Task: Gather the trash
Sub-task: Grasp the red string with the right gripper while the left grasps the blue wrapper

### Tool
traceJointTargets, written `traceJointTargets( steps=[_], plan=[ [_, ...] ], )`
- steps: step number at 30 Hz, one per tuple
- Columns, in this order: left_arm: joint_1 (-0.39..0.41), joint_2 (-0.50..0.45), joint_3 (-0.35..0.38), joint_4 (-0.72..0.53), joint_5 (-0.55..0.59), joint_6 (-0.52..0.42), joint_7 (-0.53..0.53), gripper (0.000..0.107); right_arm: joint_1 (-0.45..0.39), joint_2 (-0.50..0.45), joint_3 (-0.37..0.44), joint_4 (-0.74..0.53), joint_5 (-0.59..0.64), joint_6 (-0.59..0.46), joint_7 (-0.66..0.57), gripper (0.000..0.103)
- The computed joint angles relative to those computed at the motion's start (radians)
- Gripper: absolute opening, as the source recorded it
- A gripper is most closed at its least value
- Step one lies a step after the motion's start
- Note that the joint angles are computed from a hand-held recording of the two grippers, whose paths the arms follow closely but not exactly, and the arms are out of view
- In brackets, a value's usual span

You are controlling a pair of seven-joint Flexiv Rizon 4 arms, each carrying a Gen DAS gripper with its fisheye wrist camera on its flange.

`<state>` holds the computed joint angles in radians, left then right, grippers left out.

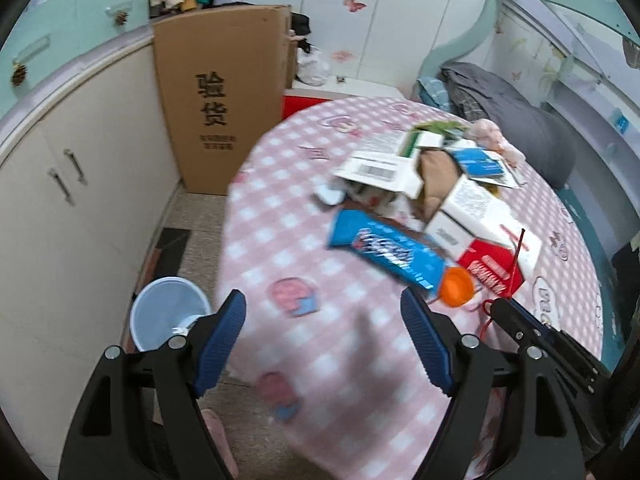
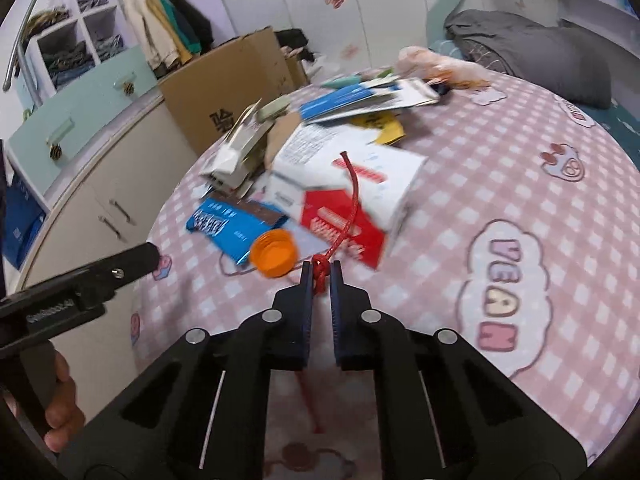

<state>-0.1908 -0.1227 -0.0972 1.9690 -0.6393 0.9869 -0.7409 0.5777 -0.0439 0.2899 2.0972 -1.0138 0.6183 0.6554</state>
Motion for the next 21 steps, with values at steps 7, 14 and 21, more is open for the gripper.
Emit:
traceJointTargets(
  steps=[7, 14, 21],
  plan=[
    [-0.034, -0.052, -0.033, -0.044, 0.008, 0.016, -0.098, 0.078, -0.026, 0.035, -0.001, 0.046, -0.053, 0.03, 0.05, 0.009],
    [-0.047, -0.103, -0.051, -0.089, 0.052, 0.013, -0.167, 0.075, -0.057, 0.046, -0.008, 0.042, -0.091, 0.071, 0.034, 0.009],
    [-0.041, -0.122, -0.056, -0.093, 0.087, 0.059, -0.188, 0.022, -0.06, 0.036, -0.008, 0.032, -0.099, 0.071, 0.034, 0.008]
  ],
)
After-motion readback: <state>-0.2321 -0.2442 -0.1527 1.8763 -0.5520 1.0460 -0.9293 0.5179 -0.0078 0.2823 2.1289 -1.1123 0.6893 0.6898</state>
